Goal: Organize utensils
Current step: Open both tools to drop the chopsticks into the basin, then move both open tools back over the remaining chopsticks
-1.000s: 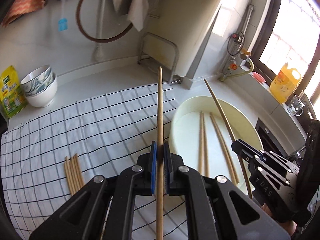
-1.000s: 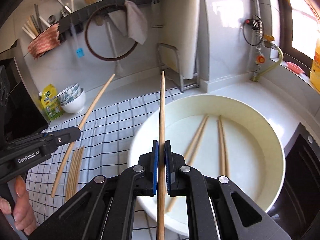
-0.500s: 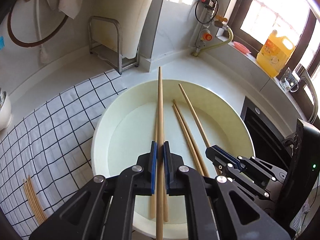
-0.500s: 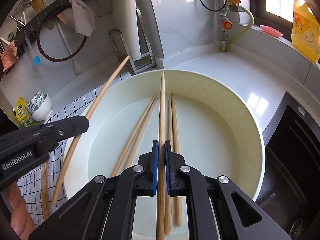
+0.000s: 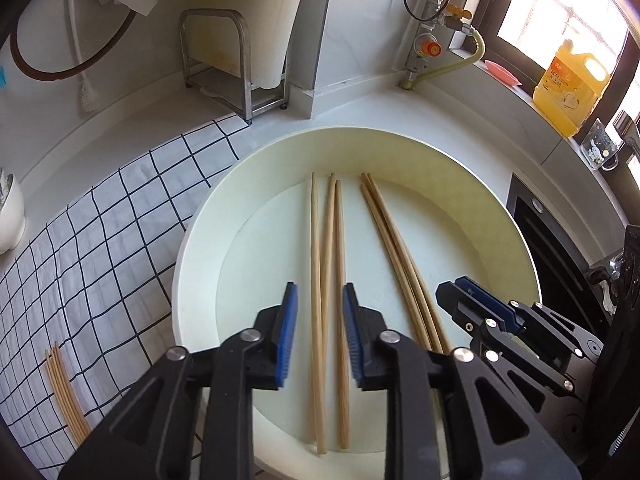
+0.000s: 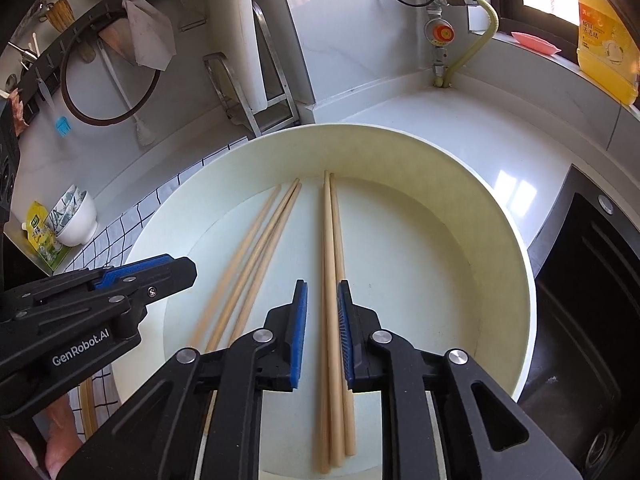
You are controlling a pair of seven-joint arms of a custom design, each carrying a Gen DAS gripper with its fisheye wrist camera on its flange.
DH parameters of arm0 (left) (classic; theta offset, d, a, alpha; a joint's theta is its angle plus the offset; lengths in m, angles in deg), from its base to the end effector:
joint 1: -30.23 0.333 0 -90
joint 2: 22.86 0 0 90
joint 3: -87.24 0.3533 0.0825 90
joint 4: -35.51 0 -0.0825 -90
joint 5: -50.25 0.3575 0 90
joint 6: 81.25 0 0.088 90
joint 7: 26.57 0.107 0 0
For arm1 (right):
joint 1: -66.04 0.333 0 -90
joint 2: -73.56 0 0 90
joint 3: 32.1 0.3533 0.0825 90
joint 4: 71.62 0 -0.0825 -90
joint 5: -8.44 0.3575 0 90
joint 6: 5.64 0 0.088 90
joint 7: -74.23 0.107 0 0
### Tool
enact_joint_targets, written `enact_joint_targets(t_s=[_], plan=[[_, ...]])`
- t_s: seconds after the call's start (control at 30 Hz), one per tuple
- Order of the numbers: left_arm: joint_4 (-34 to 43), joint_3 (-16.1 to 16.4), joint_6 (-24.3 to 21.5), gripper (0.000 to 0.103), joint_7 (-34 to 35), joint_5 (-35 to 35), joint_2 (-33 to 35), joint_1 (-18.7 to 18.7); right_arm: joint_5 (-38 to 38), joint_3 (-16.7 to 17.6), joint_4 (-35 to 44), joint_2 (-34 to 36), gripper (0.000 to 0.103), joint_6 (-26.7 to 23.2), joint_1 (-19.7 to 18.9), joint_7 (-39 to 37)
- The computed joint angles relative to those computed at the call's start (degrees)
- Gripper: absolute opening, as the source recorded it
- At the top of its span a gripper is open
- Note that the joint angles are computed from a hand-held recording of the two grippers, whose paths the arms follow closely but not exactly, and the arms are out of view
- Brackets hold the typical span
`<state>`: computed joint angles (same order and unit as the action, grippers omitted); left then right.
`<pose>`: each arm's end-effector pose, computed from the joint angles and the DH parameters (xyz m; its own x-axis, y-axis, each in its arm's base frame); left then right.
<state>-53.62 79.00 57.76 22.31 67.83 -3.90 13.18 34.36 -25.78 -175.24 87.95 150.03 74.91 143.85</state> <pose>0.6293 -0.2784 0.5632 0.0786 -0.9868 0.1415 -0.8352 -0.1427 -0.5311 0.6383 0.1491 0.5260 0.3188 -0.9256 -0.2039 -0.7660 -0.1250 -0.6305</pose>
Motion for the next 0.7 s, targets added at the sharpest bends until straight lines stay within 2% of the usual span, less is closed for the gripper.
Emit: enact_joint_targets(t_s=[0.03,0.13,0.43,0.7], plan=[[-0.5,0.4,0.2,0.042,-1.0,0.9,-0.5,-0.3,0.3,0.1,-0.2,-0.2,0.015,0.1,-0.1,-0.1],[-2.4,1.0,1.2,0.050,-3.4,3.2,-2.3,-0.7,0.8,0.1,-1.0,-0.9,0.019,0.5,-0.3,-0.6],[-9.0,0.2,2.9,0.052,-7.8,6.6,-8.1,0.5,3.1,0.4,-3.9,-3.8,0.023,1.9,0.5,-2.3],[-17.3,-1.1,4.6,0.054,-11.8,8.8,-15.1,3.0,6.2,0.6,-7.2,-7.2,0.026,3.2,2.3,-4.8]])
